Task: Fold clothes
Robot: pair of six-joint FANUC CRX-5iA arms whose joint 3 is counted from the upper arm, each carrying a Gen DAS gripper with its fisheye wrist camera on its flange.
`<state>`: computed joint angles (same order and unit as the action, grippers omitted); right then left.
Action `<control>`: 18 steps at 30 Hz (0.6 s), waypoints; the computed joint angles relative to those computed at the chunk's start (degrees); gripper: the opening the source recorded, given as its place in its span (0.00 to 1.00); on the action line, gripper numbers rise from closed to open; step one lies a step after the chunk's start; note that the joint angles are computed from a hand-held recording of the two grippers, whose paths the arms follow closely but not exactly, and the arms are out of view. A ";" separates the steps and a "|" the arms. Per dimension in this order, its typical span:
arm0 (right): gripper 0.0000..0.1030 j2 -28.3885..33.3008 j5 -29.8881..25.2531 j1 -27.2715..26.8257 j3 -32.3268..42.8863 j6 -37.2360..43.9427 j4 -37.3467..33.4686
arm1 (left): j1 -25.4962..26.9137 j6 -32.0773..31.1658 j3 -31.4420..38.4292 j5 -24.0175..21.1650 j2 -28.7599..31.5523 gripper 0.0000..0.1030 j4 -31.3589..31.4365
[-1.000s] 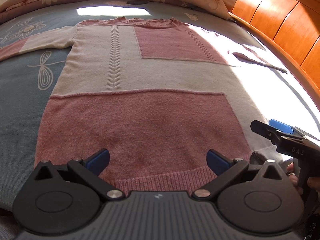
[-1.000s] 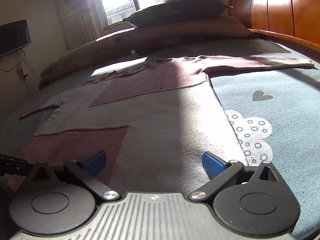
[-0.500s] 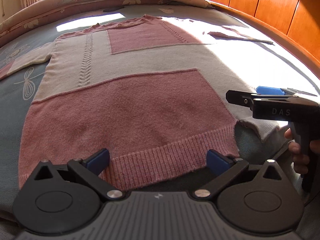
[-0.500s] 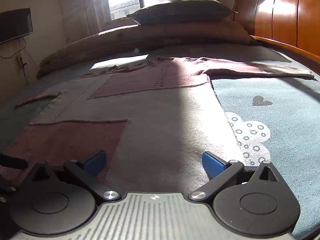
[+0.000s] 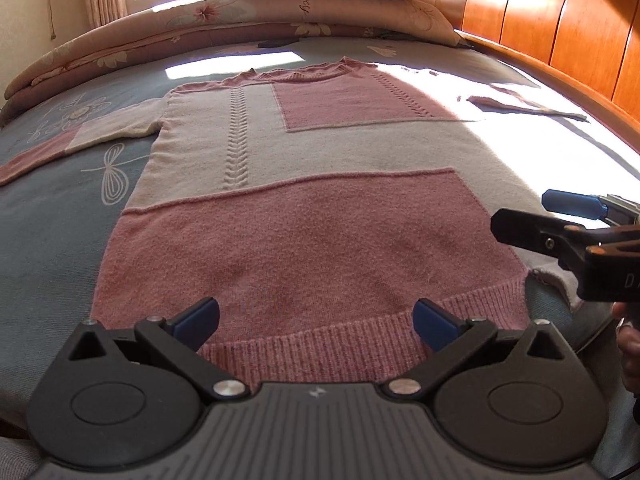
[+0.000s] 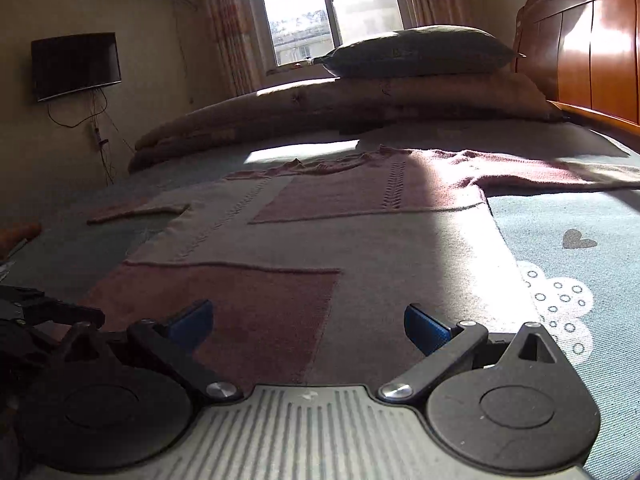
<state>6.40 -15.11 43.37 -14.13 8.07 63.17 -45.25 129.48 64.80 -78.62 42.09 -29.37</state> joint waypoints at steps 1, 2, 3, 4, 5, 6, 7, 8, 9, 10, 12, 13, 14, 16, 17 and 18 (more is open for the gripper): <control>1.00 0.62 -1.12 1.06 1.16 3.60 -2.75 | 0.18 1.25 -1.69 0.41 -0.93 0.99 -0.18; 1.00 1.31 -2.49 2.14 2.48 7.39 -5.57 | 0.63 2.13 -3.67 1.17 -1.98 0.99 0.53; 1.00 2.05 -4.58 3.19 3.79 10.40 -7.43 | 0.96 2.68 -6.52 2.97 -3.55 0.99 1.06; 1.00 2.59 -6.13 3.97 4.72 12.71 -8.68 | 1.07 2.96 -8.58 4.38 -4.76 0.99 1.16; 1.00 3.08 -7.42 4.65 5.53 14.80 -9.74 | 1.23 2.99 -9.60 4.96 -5.43 0.99 1.59; 1.00 3.23 -8.21 5.16 5.95 16.39 -10.71 | 1.42 3.18 -11.00 5.97 -6.30 0.99 1.94; 1.00 3.26 -8.72 5.47 6.08 16.85 -10.99 | 1.58 3.78 -12.43 7.05 -7.19 0.99 2.00; 1.00 3.11 -9.19 5.66 5.77 15.79 -10.29 | 1.69 4.61 -13.59 7.89 -7.96 0.99 1.85; 1.00 2.90 -9.68 5.85 5.35 14.36 -9.38 | 1.80 5.79 -14.58 8.54 -8.64 0.99 1.40; 1.00 2.72 -10.07 5.94 4.99 12.91 -8.57 | 1.90 7.27 -15.40 9.02 -9.25 0.99 0.67; 1.00 2.52 -11.31 5.91 4.19 8.47 -5.19 | 2.75 8.59 -16.09 9.90 -9.90 0.99 0.31; 1.00 2.52 -11.89 5.83 3.86 6.08 -3.18 | 3.28 9.00 -16.28 10.33 -10.13 0.99 0.29; 1.00 2.53 -12.45 5.77 3.60 3.86 -1.36 | 3.80 9.40 -16.44 10.75 -10.34 0.99 0.28; 1.00 2.38 -12.71 5.42 3.02 0.30 0.86 | 4.94 8.70 -16.37 12.55 -10.43 0.99 0.73; 1.00 2.48 -13.08 5.42 3.06 -0.48 1.11 | 5.52 8.18 -16.11 13.31 -10.20 0.99 1.29; 1.00 2.77 -13.76 5.57 3.44 -0.06 0.45 | 6.09 7.71 -15.72 13.81 -9.80 0.99 2.06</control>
<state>9.17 -28.87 48.94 -10.68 8.01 63.62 -39.16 137.18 49.08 -64.81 32.29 -27.32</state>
